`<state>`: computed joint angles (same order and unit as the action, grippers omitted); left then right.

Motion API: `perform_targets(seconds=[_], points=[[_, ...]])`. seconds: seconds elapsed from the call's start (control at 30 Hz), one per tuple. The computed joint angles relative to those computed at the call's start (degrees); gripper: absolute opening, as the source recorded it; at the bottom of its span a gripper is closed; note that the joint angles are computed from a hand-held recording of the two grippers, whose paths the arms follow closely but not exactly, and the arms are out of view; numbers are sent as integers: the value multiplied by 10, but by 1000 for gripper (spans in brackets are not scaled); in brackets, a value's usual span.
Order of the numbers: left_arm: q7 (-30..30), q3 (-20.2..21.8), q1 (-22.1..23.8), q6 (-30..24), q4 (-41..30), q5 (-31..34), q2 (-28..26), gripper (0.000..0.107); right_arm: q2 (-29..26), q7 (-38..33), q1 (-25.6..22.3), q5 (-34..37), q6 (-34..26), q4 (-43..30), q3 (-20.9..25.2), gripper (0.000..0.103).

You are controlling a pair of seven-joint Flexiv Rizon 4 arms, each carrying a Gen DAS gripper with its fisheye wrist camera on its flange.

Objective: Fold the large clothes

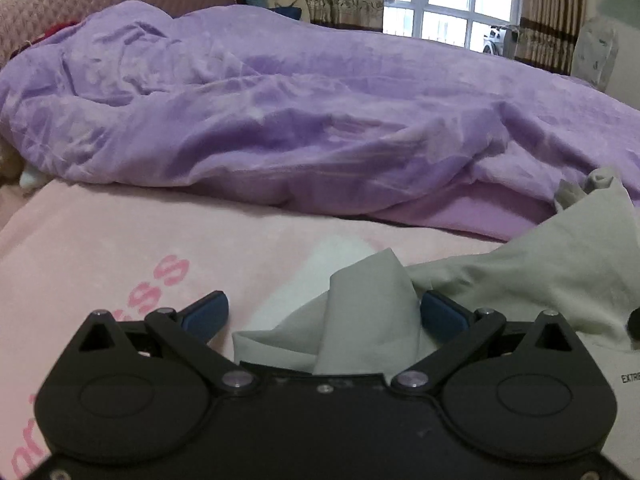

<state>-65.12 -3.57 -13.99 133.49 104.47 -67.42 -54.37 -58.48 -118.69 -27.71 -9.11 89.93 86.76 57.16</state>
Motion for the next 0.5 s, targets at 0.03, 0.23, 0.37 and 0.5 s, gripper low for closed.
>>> perform_targets(seconds=[0.03, 0.23, 0.37, 0.5], points=[[8, 0, 0, -5, -4, -7, 0, 103, 6, 1, 4, 0, 1, 3, -7, 54], [15, -14, -8, 4, 81, -12, 68, 103, 37, -1, -24, 7, -39, 16, 8, 56], [-74, -5, 1, -13, 216, 104, 158, 103, 46, -63, -113, 34, -66, 44, 84, 76], [-3, 33, -94, 12, 270, 1, 185, 103, 33, -124, -195, 59, -110, 52, 146, 92]])
